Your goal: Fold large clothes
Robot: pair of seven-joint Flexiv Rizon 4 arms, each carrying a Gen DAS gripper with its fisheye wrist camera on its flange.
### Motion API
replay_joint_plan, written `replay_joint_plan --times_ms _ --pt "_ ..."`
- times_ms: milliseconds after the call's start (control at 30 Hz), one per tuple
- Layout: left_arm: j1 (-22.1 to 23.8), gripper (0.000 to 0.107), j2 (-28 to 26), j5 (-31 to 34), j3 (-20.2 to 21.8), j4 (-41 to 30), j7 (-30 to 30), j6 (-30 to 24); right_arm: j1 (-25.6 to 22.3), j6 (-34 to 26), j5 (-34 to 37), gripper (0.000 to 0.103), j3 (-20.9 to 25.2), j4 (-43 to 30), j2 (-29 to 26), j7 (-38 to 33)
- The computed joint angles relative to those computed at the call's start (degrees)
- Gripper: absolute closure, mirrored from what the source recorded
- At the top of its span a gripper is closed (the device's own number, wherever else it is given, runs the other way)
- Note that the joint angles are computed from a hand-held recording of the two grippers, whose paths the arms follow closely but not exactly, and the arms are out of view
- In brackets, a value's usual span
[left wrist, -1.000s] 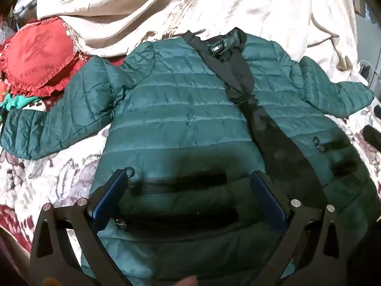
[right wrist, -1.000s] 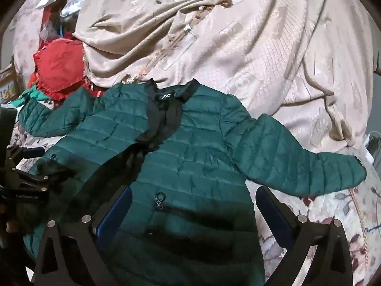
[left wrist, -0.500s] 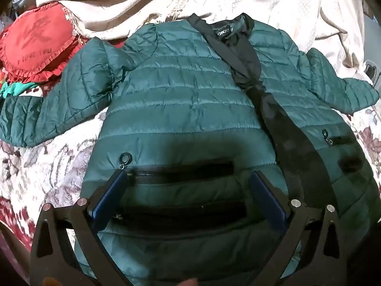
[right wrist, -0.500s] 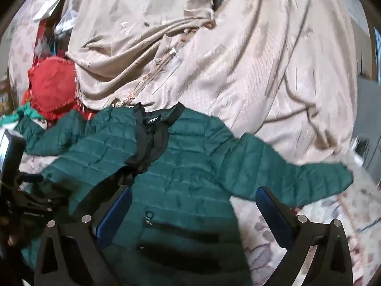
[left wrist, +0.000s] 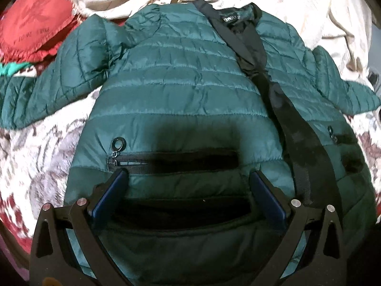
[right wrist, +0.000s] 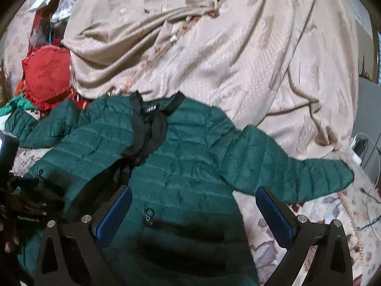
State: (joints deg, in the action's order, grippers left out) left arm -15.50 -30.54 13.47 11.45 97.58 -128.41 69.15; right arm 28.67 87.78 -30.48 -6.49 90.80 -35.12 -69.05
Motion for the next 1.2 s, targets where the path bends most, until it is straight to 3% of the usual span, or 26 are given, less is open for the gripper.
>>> replay_joint_plan --times_ms 100,267,500,600,667,833,967,1067,1100,1133,1167,1200 --pt "-1.06 0.004 -0.31 0.71 1.02 -0.29 -2.17 0.09 3.13 1.51 -2.22 0.000 -4.82 1.56 0.37 1.02" --pt "-1.20 0.004 -0.33 1.58 0.82 -1.16 -1.66 -2.07 3.88 1.60 -3.30 0.000 -6.71 2.59 1.54 2.02" --pt "-4.49 0.004 2.95 8.63 3.90 -2.55 -7.27 -4.31 -1.94 -0.77 1.34 0.000 1.04 1.19 3.12 3.21" --pt "-7.52 0.004 5.37 16.37 6.33 -5.02 -12.22 -6.79 -1.02 -1.60 1.22 0.000 -0.46 1.30 3.09 5.38" --pt "-6.97 0.004 6.76 19.18 5.84 -5.84 -12.38 -6.72 -1.23 -4.23 1.55 0.000 -0.17 0.41 2.60 6.94" --pt "1.03 0.004 8.75 15.11 0.42 -4.72 -7.93 -0.19 -3.08 -6.03 2.42 0.000 1.91 -1.03 1.64 8.78" --pt "0.63 0.004 7.11 17.94 2.94 -6.29 -12.31 2.47 -3.18 -4.59 1.56 0.000 1.61 -0.48 1.85 9.36" --pt "2.48 0.004 4.30 16.78 2.85 -3.55 -13.51 10.03 -2.58 -4.63 0.73 0.000 0.78 -0.40 1.80 10.00" --pt "2.56 0.004 3.67 16.83 2.73 -3.34 -13.72 9.38 -2.75 -4.93 0.66 0.000 1.15 -0.59 1.67 9.77" --pt "2.44 0.004 2.69 13.15 2.50 -3.54 -10.89 5.00 -2.95 -5.54 0.57 0.000 1.66 -0.92 1.46 9.30" --pt "3.16 0.004 2.27 8.57 1.38 -3.78 -7.51 1.19 -2.80 -6.15 0.21 0.000 1.56 -1.15 1.28 9.12" --pt "5.48 0.004 2.29 6.21 -1.36 -3.19 -5.91 1.11 -2.24 -6.74 -0.47 0.000 0.89 -1.28 1.14 9.39"
